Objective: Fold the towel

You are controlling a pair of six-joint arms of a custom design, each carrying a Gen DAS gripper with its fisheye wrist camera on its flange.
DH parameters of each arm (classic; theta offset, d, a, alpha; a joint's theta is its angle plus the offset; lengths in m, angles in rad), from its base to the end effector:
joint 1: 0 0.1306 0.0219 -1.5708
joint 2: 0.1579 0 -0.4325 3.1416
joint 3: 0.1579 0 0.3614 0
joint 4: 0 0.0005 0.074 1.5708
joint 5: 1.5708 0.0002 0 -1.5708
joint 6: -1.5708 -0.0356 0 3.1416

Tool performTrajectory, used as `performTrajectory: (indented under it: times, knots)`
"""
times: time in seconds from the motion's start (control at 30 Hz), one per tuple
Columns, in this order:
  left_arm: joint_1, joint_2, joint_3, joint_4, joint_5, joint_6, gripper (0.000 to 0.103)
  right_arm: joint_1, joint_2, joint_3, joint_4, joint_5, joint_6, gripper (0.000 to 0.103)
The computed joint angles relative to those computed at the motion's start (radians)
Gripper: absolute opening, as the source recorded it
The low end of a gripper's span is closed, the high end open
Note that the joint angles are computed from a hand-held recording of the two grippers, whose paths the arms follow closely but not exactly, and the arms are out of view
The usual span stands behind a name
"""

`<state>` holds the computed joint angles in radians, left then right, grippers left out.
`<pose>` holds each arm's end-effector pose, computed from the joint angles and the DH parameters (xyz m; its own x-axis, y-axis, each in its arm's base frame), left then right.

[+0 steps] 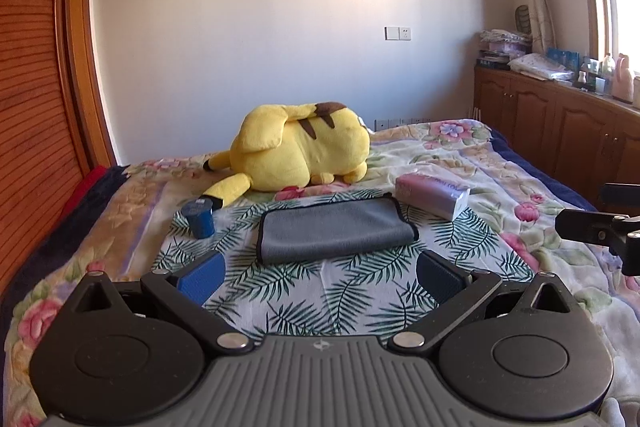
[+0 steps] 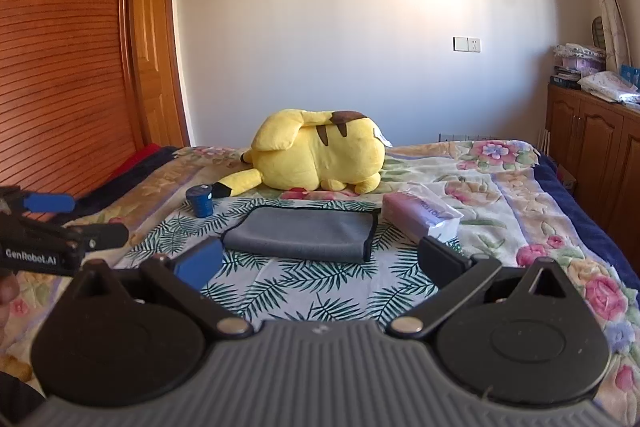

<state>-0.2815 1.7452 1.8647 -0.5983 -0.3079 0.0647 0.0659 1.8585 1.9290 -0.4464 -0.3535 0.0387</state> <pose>0.5961 -0.1617 0.5326 -0.4421 0.0637 -0.8947 -0.0223 0.9964 0.0819 0.6664 0.0558 0.5067 -0.3512 -0.0596 -0.9344 -0.3970 0.9133 0.0910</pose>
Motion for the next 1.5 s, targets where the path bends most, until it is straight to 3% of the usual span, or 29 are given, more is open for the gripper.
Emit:
performTrajectory:
  times: [0.37,1.0,1.5]
  knots:
    - [-0.018,-0.008,-0.073,0.050,-0.015,0.037,0.087,-0.013,-0.011,-0.086,0.045,-0.002,-0.032,0.103]
    - [-0.060,0.002,-0.137,0.036,-0.073,0.094,0.087,-0.037,-0.006,-0.167,0.084,-0.025,-0.032,0.103]
    - [-0.078,-0.034,-0.167,0.067,-0.103,0.079,0.087,-0.037,-0.030,-0.212,0.151,-0.024,-0.041,0.103]
